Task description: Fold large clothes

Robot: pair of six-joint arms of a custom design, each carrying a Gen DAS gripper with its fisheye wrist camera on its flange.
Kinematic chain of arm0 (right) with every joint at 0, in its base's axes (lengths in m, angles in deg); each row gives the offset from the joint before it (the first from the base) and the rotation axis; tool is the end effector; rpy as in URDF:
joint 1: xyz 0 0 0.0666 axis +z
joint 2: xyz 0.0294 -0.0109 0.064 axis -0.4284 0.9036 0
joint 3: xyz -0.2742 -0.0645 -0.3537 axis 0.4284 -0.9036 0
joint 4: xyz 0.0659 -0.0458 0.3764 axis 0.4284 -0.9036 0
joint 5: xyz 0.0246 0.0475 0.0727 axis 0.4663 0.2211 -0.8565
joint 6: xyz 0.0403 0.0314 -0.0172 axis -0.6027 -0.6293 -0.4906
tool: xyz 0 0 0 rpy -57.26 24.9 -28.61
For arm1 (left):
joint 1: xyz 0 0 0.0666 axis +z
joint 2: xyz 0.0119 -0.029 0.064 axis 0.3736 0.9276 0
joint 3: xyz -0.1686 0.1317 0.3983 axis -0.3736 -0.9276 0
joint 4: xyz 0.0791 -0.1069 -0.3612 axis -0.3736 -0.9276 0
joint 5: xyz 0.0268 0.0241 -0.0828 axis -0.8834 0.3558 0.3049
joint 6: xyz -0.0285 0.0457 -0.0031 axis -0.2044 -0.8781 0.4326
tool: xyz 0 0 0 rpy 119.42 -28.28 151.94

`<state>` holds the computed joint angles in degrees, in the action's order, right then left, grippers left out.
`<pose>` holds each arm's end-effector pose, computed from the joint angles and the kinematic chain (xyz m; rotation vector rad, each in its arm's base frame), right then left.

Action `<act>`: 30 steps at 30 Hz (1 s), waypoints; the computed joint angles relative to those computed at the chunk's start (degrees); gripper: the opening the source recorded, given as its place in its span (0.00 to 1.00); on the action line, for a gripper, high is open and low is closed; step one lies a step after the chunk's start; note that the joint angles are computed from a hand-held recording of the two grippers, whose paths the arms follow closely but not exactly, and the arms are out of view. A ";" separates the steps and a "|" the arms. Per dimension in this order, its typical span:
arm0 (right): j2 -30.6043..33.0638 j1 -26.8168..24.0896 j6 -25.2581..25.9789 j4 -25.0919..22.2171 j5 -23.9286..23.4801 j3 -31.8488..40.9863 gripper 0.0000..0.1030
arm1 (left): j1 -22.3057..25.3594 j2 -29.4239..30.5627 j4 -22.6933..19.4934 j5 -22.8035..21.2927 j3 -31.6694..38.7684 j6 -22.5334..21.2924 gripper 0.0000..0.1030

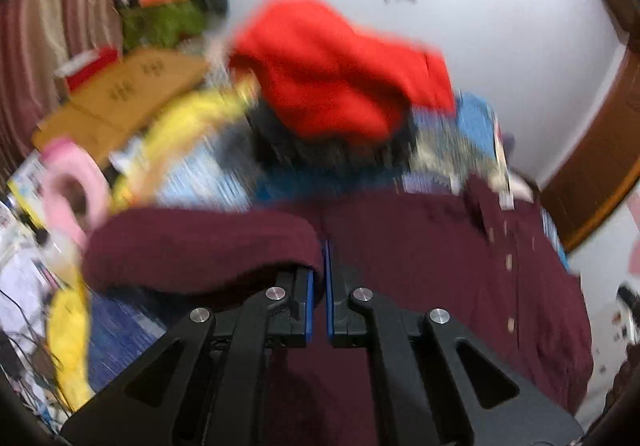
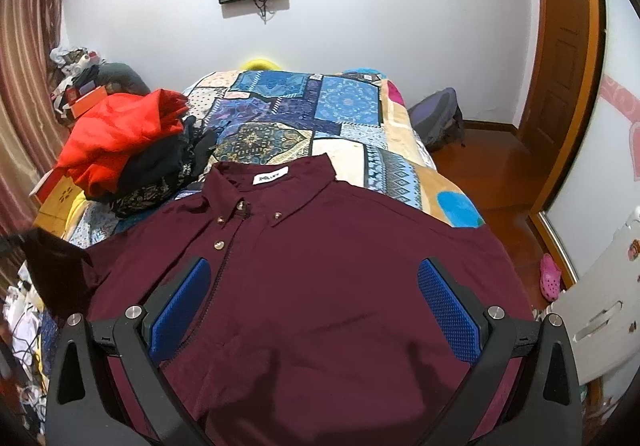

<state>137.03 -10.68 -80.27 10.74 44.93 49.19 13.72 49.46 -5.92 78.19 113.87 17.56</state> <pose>0.4233 0.0939 0.4752 0.5128 2.2141 -0.1542 0.6283 -0.1007 0.4097 0.1756 2.4300 -0.4313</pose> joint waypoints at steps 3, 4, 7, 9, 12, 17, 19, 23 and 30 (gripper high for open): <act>-0.59 -0.05 -0.37 0.00 -0.02 -0.63 1.00 | -2.24 2.02 -4.82 -0.36 -1.54 -1.48 0.03; -0.75 0.06 -0.48 -0.05 0.00 -0.77 1.00 | -2.79 2.65 -6.23 -0.67 -1.72 -1.62 0.03; -0.82 0.38 -0.40 -0.18 0.04 -0.89 1.00 | -4.24 3.66 -9.07 -2.34 -3.62 -2.75 0.04; -0.82 0.61 -0.16 -0.14 0.03 -0.95 1.00 | -4.61 2.71 -7.37 -3.97 -5.62 -2.60 0.07; -0.33 1.05 0.57 -0.22 -0.14 -0.65 1.00 | -4.07 1.72 -7.87 -2.31 -6.17 -2.05 0.16; 0.47 1.74 1.17 -0.32 -0.26 -0.21 1.00 | -2.05 -0.54 -7.97 -0.36 -6.16 -1.05 0.39; 1.08 1.91 1.40 -0.52 -0.45 0.25 1.00 | -0.93 -1.72 -7.31 0.10 -6.22 -0.53 0.40; 2.25 2.26 1.50 -1.02 -0.48 1.10 1.00 | 2.10 -3.65 -3.79 -0.76 -6.77 3.10 0.60; 5.49 2.60 1.45 -2.63 -1.74 3.61 1.00 | 8.72 0.92 -4.44 -0.72 -2.94 13.31 0.67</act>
<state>142.52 -8.08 -78.82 8.11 43.19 52.80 22.44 50.39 -10.36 77.47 110.93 30.87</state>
